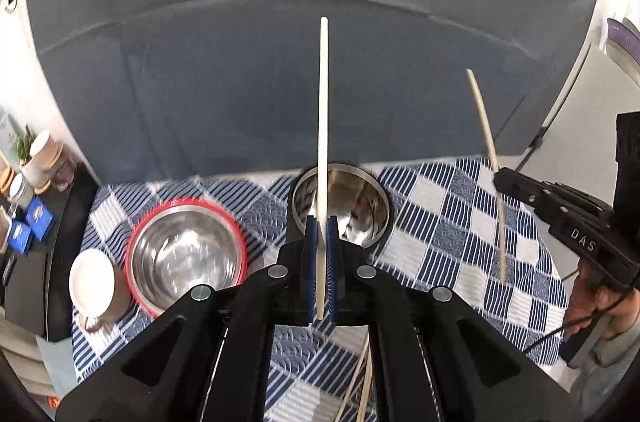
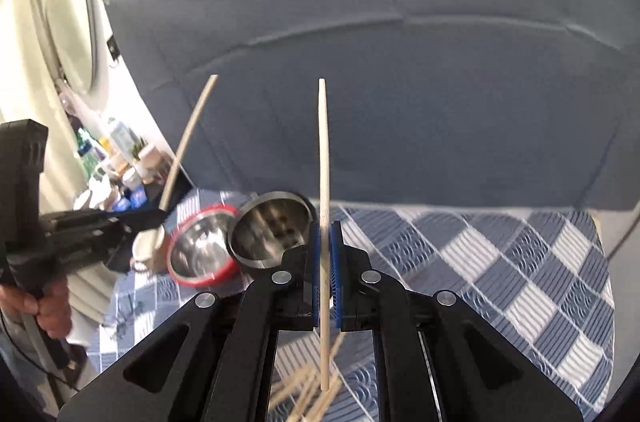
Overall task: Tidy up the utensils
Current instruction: 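Carry the chopstick upright over the black holder with the left tool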
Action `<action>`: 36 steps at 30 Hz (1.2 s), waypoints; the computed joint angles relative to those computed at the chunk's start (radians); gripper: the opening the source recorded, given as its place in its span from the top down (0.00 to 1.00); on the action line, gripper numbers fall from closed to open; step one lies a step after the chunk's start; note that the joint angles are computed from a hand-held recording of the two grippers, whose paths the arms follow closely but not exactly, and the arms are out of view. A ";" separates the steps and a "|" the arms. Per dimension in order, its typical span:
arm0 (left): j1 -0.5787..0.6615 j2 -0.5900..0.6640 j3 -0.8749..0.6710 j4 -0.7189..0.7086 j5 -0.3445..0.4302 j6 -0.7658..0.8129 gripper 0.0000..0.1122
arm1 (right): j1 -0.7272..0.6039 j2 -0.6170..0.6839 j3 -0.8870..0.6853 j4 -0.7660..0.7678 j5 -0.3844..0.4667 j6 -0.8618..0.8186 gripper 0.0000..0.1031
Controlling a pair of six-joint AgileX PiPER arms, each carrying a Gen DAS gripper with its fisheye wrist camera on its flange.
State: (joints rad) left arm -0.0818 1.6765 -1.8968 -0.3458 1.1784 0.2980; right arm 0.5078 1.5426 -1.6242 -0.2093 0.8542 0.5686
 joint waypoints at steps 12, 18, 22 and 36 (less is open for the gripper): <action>0.016 0.137 -0.089 -0.203 -0.073 0.040 0.96 | -0.047 0.145 -0.143 0.121 -0.212 -0.049 0.95; 0.014 0.168 -0.044 -0.268 -0.174 0.094 0.96 | -0.080 0.232 -0.205 0.187 -0.275 -0.089 0.95; 0.008 0.155 0.052 -0.326 -0.283 0.182 0.96 | -0.086 0.283 -0.215 0.199 -0.358 -0.087 0.95; -0.012 0.137 0.299 -0.404 -0.461 0.334 0.96 | -0.053 0.324 0.000 0.063 -0.570 0.048 0.95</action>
